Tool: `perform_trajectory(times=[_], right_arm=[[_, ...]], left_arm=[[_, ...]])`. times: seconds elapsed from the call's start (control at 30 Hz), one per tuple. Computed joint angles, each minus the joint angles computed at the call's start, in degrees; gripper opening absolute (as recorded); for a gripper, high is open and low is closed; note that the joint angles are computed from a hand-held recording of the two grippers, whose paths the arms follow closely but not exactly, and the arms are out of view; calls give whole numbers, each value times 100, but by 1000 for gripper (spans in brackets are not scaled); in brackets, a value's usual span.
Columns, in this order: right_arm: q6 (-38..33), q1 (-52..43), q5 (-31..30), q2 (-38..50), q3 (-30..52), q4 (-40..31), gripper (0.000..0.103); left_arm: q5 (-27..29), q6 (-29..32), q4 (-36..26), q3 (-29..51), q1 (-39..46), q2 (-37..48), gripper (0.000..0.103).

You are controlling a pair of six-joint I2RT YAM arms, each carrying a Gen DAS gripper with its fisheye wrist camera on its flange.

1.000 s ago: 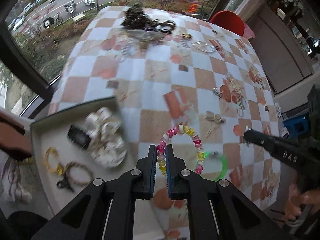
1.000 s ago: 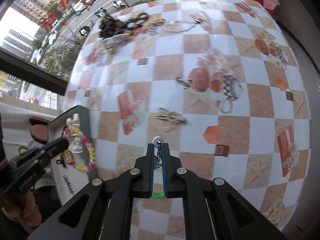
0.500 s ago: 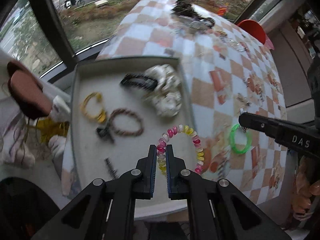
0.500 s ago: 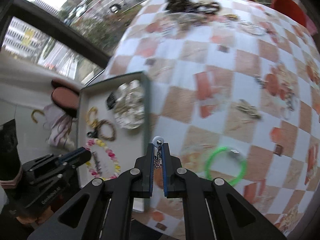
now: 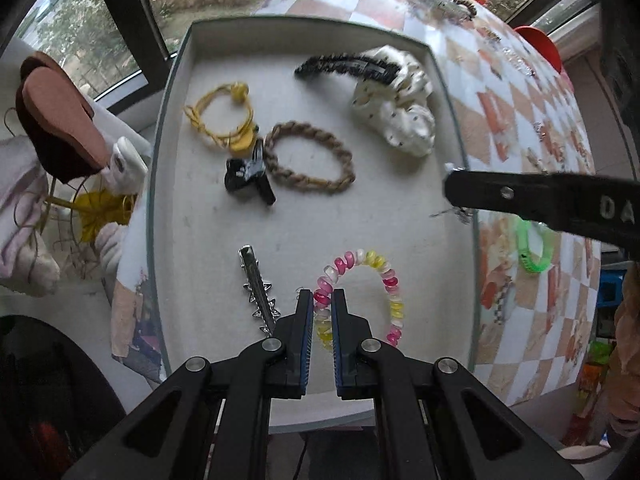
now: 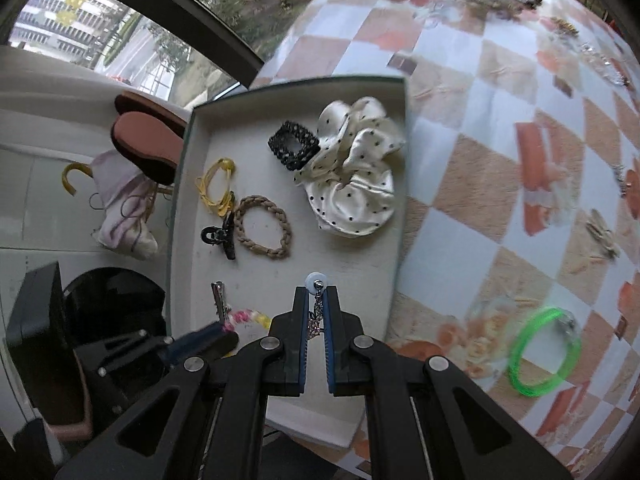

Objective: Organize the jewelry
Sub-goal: 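Carry the beaded bracelet and silver charm to the grey tray and open both tools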

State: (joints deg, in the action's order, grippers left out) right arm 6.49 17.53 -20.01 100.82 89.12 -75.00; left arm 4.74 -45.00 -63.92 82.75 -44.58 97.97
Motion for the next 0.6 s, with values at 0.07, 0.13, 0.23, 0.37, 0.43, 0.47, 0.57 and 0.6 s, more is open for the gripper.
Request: perform_trajectory(times=[0.07,0.13,0.23,0.37,0.43,0.47,0.57,0.6], right_arm=[[78,76,28,145,-30,82,7],[170,157,83,281,-54,184,7],[287,218,142,456,-48,293,7],[394,271,209,659,43,386,7],[428,293,232,755,88,396,7],[430,292,234,796,110,395,7],[461,314,216,864,133,413,8],[463,319,214,875,141,413,8]], left_arm=[[-36,-9,33,-57,-27,38,12],[-63,-6,36,-85,-38,80,12],[-104,4,29,-156,-30,102,12],[-165,112,-43,-173,-49,137,13],[-214,135,-122,-95,-90,217,13],[-244,139,-187,-33,-124,280,13],[-315,162,-319,50,-131,365,13],[-346,161,-362,80,-135,389,13]])
